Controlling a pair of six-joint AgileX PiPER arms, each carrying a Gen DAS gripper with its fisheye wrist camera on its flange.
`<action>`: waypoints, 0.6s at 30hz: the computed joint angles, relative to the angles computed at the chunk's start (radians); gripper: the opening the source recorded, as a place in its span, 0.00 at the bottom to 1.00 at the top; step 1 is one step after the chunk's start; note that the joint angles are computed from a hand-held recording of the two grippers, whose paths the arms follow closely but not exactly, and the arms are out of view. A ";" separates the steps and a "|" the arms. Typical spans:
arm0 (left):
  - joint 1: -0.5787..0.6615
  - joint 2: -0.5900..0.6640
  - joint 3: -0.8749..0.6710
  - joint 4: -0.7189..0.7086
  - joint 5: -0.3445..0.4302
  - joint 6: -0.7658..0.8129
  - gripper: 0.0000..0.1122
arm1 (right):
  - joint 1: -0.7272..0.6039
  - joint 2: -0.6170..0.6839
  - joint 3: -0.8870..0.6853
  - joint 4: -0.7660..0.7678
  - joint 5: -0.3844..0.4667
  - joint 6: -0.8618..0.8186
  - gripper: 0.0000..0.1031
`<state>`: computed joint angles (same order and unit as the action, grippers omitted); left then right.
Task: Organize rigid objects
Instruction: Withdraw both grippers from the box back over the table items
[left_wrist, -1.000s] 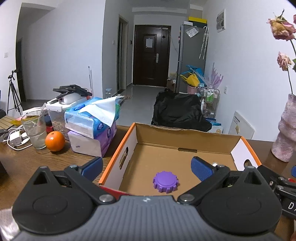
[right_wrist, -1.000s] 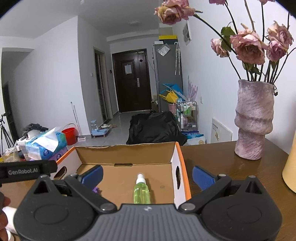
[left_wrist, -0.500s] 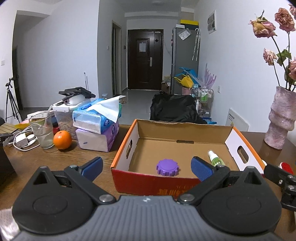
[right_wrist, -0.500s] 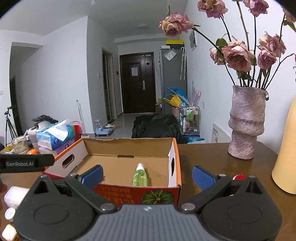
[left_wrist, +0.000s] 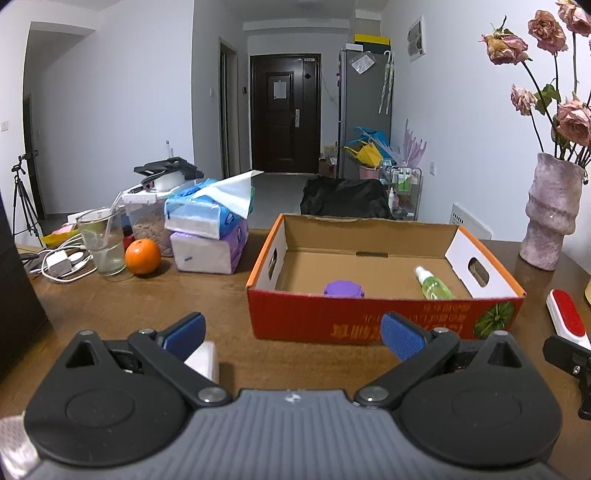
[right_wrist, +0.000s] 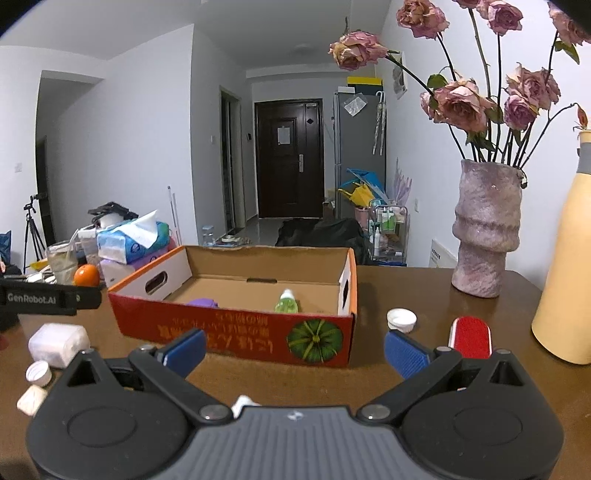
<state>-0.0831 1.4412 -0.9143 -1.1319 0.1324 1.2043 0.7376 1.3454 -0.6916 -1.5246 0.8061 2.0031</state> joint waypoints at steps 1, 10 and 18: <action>0.005 -0.010 0.013 -0.024 0.001 0.027 0.92 | 0.019 -0.006 0.010 0.006 0.017 0.002 1.00; 0.076 -0.099 0.125 -0.123 0.054 0.151 0.92 | 0.157 -0.058 0.083 0.065 0.144 0.045 1.00; 0.143 -0.162 0.230 -0.129 0.084 0.200 0.92 | 0.259 -0.049 0.115 0.144 0.234 0.077 1.00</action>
